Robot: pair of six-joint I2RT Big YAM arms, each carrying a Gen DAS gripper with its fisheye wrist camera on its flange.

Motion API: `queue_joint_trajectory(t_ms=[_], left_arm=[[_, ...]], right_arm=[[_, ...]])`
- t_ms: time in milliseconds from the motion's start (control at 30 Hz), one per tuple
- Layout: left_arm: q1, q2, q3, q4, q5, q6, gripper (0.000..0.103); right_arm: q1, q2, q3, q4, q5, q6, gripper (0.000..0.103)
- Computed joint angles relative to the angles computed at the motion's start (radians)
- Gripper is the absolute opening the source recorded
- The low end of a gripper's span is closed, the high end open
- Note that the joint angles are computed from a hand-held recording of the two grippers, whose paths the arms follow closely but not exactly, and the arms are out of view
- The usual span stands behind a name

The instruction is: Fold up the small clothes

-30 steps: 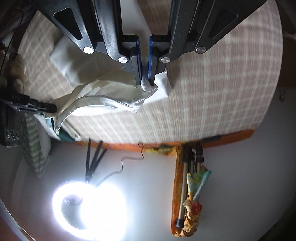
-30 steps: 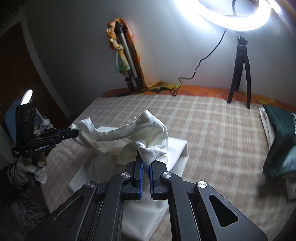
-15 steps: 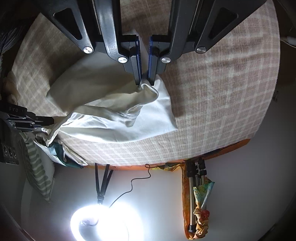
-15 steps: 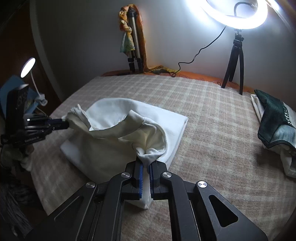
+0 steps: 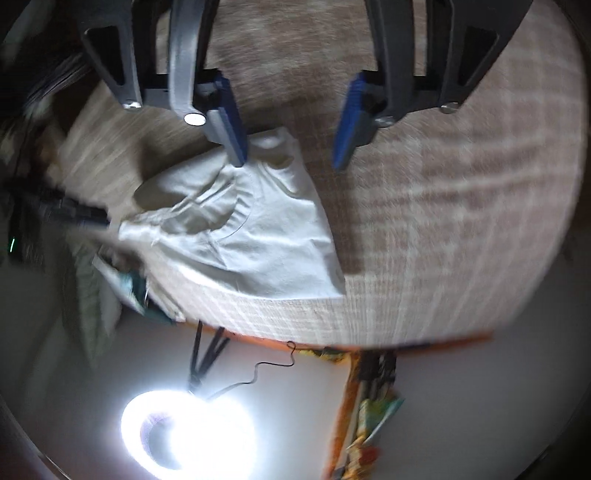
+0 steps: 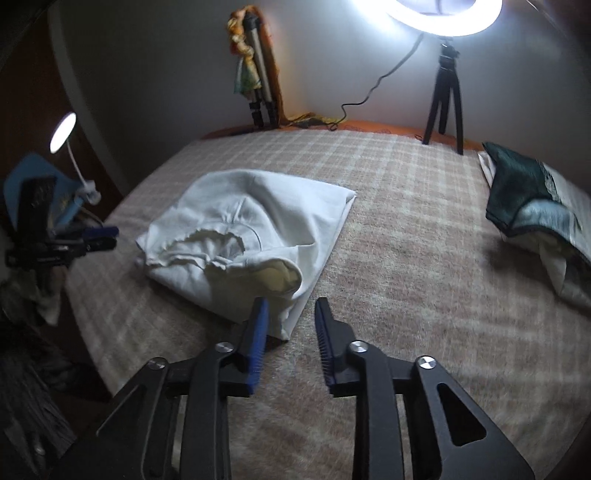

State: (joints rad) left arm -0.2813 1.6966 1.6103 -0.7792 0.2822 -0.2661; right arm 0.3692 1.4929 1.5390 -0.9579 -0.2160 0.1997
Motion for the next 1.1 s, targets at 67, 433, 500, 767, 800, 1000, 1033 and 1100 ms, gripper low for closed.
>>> queue_joint_trajectory(t_ms=[67, 433, 500, 767, 800, 1000, 1033, 1100], left_arm=[[0.016, 0.024, 0.017, 0.004, 0.066, -0.092, 0.056], [0.022, 0.128, 0.108, -0.033, 0.181, -0.283, 0.034], [0.017, 0.135, 0.117, -0.044, 0.172, -0.272, 0.029], [0.012, 0.126, 0.112, -0.024, 0.179, -0.255, 0.002], [0.016, 0.113, 0.102, -0.010, 0.190, -0.263, 0.002], [0.025, 0.092, 0.070, -0.030, 0.172, -0.218, 0.002], [0.027, 0.102, 0.067, -0.050, 0.168, -0.218, 0.002], [0.030, 0.110, 0.054, -0.063, 0.170, -0.217, 0.002]], right_arm=[[-0.029, -0.003, -0.016, 0.034, -0.088, 0.109, 0.048], [-0.097, 0.082, -0.037, 0.196, -0.364, 0.534, 0.050], [-0.088, 0.107, -0.009, 0.166, -0.366, 0.515, 0.043], [-0.042, 0.125, 0.067, 0.081, -0.289, 0.379, 0.006], [-0.044, 0.116, 0.062, 0.092, -0.290, 0.383, 0.006], [-0.051, 0.096, 0.037, 0.073, -0.288, 0.343, 0.005], [-0.048, 0.104, 0.038, 0.045, -0.277, 0.330, 0.005], [-0.041, 0.117, 0.036, 0.005, -0.251, 0.293, 0.005]])
